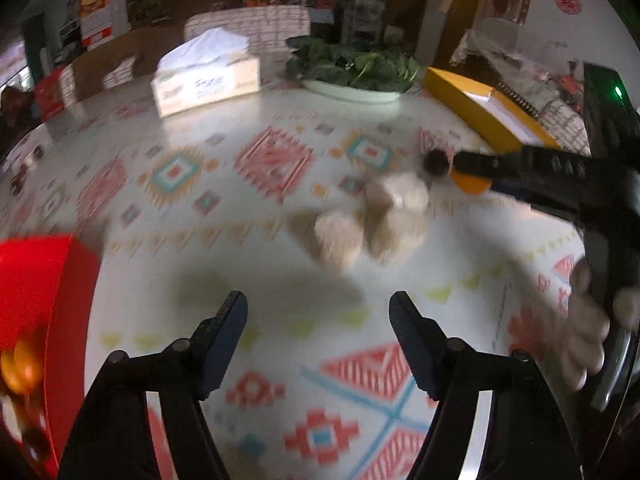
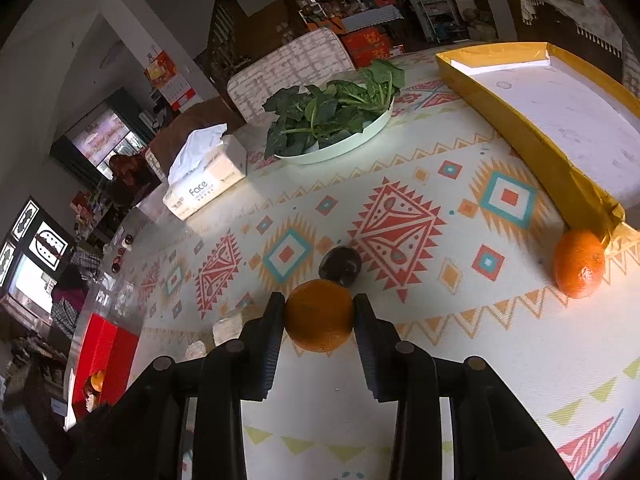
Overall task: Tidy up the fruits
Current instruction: 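Grasp another pale cake with the left gripper while the right gripper grasps an orange, then lower the cake and orange into the red tray and open both grippers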
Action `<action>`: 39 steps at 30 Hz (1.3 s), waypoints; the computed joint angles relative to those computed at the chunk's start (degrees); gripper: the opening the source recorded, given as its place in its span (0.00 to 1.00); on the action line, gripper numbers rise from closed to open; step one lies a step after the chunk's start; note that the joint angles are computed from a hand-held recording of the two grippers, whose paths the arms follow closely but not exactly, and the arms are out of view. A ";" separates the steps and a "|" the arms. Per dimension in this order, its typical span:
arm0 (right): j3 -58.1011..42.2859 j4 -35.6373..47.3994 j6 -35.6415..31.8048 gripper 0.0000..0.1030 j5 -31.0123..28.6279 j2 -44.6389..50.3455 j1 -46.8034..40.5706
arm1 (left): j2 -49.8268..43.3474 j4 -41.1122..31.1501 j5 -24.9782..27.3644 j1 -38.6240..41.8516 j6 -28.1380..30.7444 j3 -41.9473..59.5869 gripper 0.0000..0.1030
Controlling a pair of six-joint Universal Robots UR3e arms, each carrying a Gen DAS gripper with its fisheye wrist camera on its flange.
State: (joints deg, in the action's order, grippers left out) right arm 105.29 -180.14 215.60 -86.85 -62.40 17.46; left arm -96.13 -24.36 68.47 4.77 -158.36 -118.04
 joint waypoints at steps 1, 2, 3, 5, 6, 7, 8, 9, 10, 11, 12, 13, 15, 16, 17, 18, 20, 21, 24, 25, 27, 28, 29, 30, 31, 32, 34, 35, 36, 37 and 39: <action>-0.02 -0.05 -0.04 0.37 0.17 0.02 -0.05 | -1.63 0.46 0.55 -0.70 -0.03 1.64 0.71; -0.04 -0.11 -0.05 0.37 0.45 0.11 -0.15 | -3.74 0.83 1.98 -1.93 0.20 3.82 0.71; -0.02 -0.09 -0.08 0.37 0.79 0.15 -0.30 | -5.36 1.15 3.71 -3.00 0.35 5.44 0.71; 0.04 -0.20 -0.10 0.37 1.21 0.23 -0.45 | -8.52 1.25 5.71 -4.47 1.35 8.52 0.68; -0.01 -0.22 -0.06 0.37 1.32 0.26 -0.47 | -9.25 1.10 4.96 -4.22 2.28 9.14 0.67; 0.08 -0.34 -0.08 0.37 1.45 0.22 -0.53 | -9.68 0.85 4.01 -3.92 2.93 9.66 0.66; 0.15 -0.50 -0.13 0.37 1.53 0.20 -0.55 | -10.34 0.55 3.99 -4.09 3.32 10.64 0.65; 0.05 -0.46 -0.29 0.37 1.55 0.21 -0.52 | -10.72 0.22 3.79 -4.16 3.54 11.26 0.64; -0.11 -0.40 -0.38 0.37 1.57 0.32 -0.49 | -11.03 0.21 3.65 -4.28 3.69 11.63 0.63; -0.26 -0.32 -0.48 0.37 1.62 0.42 -0.43 | -11.38 0.23 3.53 -4.50 3.75 12.03 0.62; -0.59 -0.01 -0.61 0.37 1.66 0.57 -0.37 | -11.45 0.37 3.35 -4.66 3.93 12.00 0.60; -1.02 0.44 -0.72 0.37 1.70 0.78 -0.30 | -11.24 0.57 2.88 -4.88 4.38 11.71 0.51; -1.32 0.70 -0.82 0.37 1.66 0.99 -0.23 | -10.62 0.60 2.36 -5.12 4.73 11.00 0.38; -1.53 0.81 -0.84 0.37 1.58 1.15 -0.21 | -10.31 0.47 2.20 -5.35 4.71 10.76 0.28; -1.66 0.85 -0.85 0.37 1.58 1.30 -0.22 | -9.78 -0.04 2.00 -5.49 4.64 10.46 0.28; -1.74 0.90 -0.90 0.37 1.59 1.40 -0.23 | -9.34 -0.30 1.60 -5.32 4.46 10.05 0.28; -1.62 0.66 -0.83 0.37 1.63 1.49 -0.28 | -8.26 -0.83 0.16 -4.50 3.90 8.91 0.28; -1.48 0.40 -0.82 0.37 1.79 1.49 -0.34 | -7.16 -0.49 -0.82 -3.62 3.39 7.54 0.28; -1.07 -0.70 -0.90 0.37 2.30 1.47 -0.53 | -3.13 -0.86 -3.42 -0.59 2.31 3.86 0.28; -0.60 -1.50 -0.94 0.37 2.99 1.39 -0.84 | -0.98 -1.22 -4.76 0.96 2.20 2.14 0.28; 0.58 -3.54 -0.83 0.37 4.86 1.21 -1.53 | 5.16 -2.79 -8.00 5.20 2.57 -2.18 0.28; 1.48 -5.29 -0.69 0.37 6.45 1.17 -2.07 | 7.67 -3.72 -9.23 6.98 2.86 -3.78 0.28; 2.02 -6.48 -0.54 0.37 7.54 1.22 -2.37 | 11.52 -5.56 -11.27 9.99 3.43 -5.94 0.28; 2.69 -8.16 -0.41 0.37 9.41 1.37 -2.90 | 14.54 -7.52 -13.19 12.72 4.19 -7.46 0.28; 3.14 -9.03 -0.46 0.37 10.28 1.36 -3.07 | 18.31 -10.95 -15.75 16.22 5.58 -9.04 0.28; 3.18 -9.41 -0.54 0.37 10.71 1.47 -3.11 | 22.74 -15.82 -18.66 20.57 7.91 -10.64 0.28; 2.73 -9.49 -0.87 0.37 10.76 1.81 -2.39 | 30.25 -24.18 -22.06 28.01 12.45 -12.76 0.28; 2.00 -8.73 -1.10 0.37 10.01 2.07 -1.64 | 34.30 -29.64 -23.64 32.52 15.60 -13.44 0.28; 1.29 -7.88 -1.31 0.37 9.33 2.30 -0.97 | 37.16 -34.61 -24.85 36.36 18.57 -13.46 0.28; 0.24 -6.69 -1.64 0.37 8.65 2.68 -0.14 | 40.08 -40.47 -26.13 40.74 22.23 -13.27 0.28; -1.66 -4.17 -1.93 0.37 6.41 3.01 1.60 | 43.77 -51.23 -27.72 49.00 29.14 -11.66 0.28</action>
State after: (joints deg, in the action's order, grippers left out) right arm 103.63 -184.30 213.67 -80.44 -59.40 19.07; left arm -52.36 -75.59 40.75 53.76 -129.22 -129.69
